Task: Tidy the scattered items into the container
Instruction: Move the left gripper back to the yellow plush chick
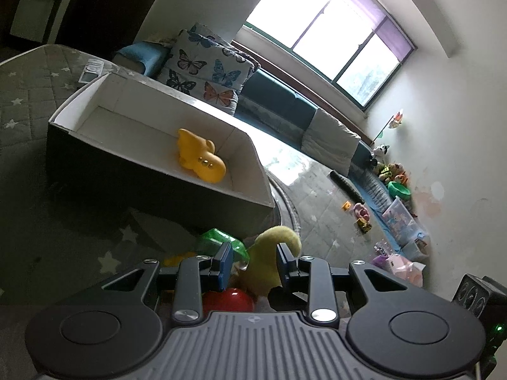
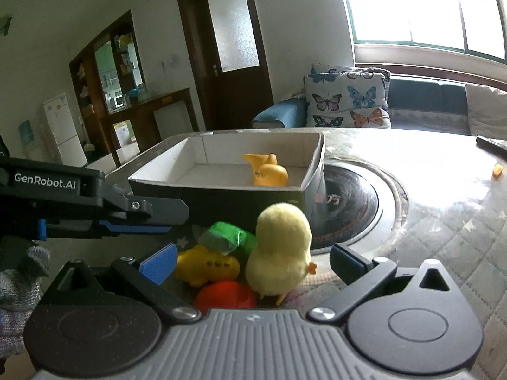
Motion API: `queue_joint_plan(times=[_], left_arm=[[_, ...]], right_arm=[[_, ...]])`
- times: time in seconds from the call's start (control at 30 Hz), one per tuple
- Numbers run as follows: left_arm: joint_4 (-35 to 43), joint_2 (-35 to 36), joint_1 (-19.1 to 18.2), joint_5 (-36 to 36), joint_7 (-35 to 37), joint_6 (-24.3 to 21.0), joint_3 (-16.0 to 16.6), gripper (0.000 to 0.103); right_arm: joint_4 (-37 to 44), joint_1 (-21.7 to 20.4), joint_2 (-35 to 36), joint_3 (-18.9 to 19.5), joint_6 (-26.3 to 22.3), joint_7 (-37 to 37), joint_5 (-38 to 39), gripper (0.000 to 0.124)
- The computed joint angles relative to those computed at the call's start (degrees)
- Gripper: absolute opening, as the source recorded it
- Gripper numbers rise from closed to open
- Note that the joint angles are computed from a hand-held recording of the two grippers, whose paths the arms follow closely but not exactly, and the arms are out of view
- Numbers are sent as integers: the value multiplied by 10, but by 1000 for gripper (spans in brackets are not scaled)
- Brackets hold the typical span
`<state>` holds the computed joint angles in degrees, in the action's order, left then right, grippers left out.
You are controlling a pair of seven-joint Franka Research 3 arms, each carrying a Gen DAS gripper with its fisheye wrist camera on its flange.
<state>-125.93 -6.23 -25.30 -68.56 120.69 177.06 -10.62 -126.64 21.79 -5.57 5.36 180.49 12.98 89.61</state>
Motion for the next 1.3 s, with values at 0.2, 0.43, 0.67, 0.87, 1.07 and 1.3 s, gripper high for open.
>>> queue_joint_plan(times=[0.2,0.43,0.67,0.87,1.07,1.3], left_arm=[[-28,-8,0,89,-76,19,-5,32],[-66,-17,15,246,-218,36,-11,32],[-73,-16,-27,285,-252,39,33,32],[-64,-8,-66,278,-235,38,66,32],[-40,7,-58,264,-205,31,54,33],[-6,27,-31,221,-140,18,22,34]], right_arm=[[-10,5,-2,3,10,0,-1,103],[-19,16,-6,7,33,-30,14,103],[-19,12,-1,13,49,-14,5,103],[-17,14,7,10,52,-1,-5,103],[-18,14,13,6,51,26,-31,100],[-13,15,25,0,48,48,-49,98]])
